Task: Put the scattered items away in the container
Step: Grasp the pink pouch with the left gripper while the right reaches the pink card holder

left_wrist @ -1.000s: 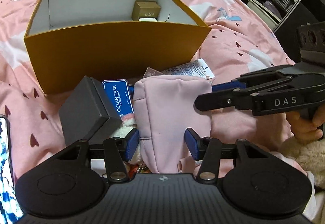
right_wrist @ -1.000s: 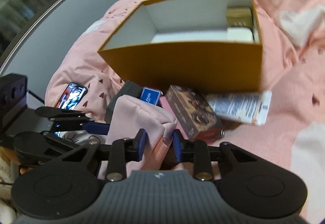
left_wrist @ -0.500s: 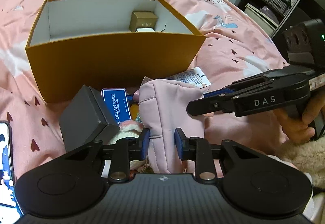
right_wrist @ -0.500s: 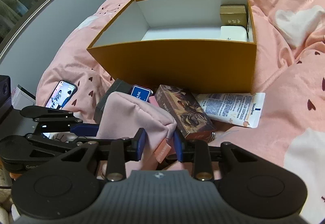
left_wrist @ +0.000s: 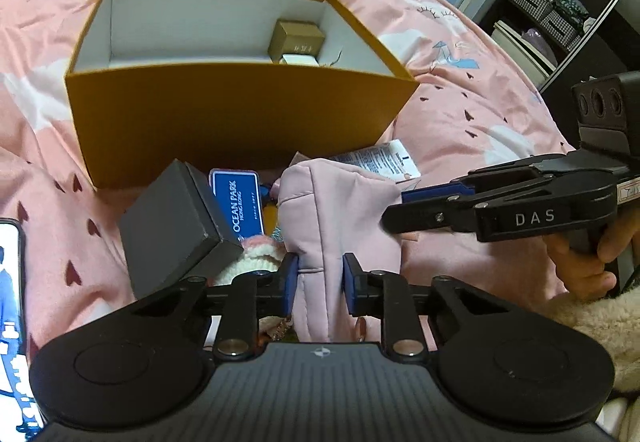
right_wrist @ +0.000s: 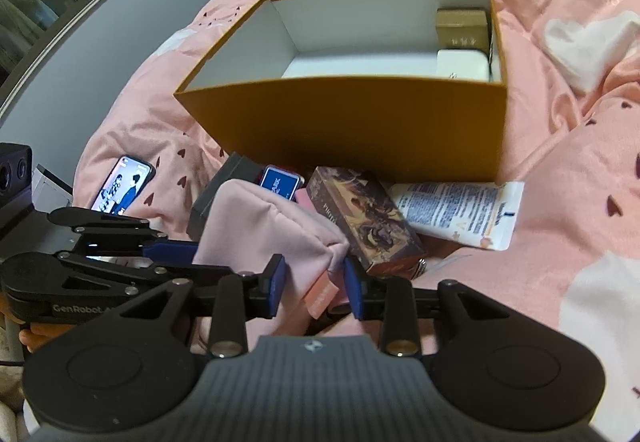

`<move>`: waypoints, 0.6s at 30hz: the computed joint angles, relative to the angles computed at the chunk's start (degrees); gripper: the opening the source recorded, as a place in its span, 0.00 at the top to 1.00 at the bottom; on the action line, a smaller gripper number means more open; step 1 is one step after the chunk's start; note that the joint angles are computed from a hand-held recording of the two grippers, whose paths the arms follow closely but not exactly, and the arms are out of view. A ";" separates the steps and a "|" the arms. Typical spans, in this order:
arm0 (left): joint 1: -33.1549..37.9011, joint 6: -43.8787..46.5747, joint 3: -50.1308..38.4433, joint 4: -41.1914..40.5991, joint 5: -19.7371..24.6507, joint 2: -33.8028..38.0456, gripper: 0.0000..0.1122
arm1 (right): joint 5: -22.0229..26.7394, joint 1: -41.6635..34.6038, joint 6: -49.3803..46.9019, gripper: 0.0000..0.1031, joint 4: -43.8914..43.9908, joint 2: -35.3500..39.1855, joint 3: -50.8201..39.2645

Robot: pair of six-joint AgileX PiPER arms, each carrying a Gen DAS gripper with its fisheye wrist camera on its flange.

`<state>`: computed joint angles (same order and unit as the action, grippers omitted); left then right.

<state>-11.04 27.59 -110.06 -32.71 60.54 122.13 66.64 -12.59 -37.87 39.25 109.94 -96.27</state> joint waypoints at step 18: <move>1.11 -4.48 1.34 5.06 -4.02 -3.75 0.77 | -6.44 6.33 -10.38 0.70 -9.66 -3.53 4.74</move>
<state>-9.92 23.12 -108.71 -27.65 56.52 118.39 60.19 -6.26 -48.25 29.60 106.41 -91.53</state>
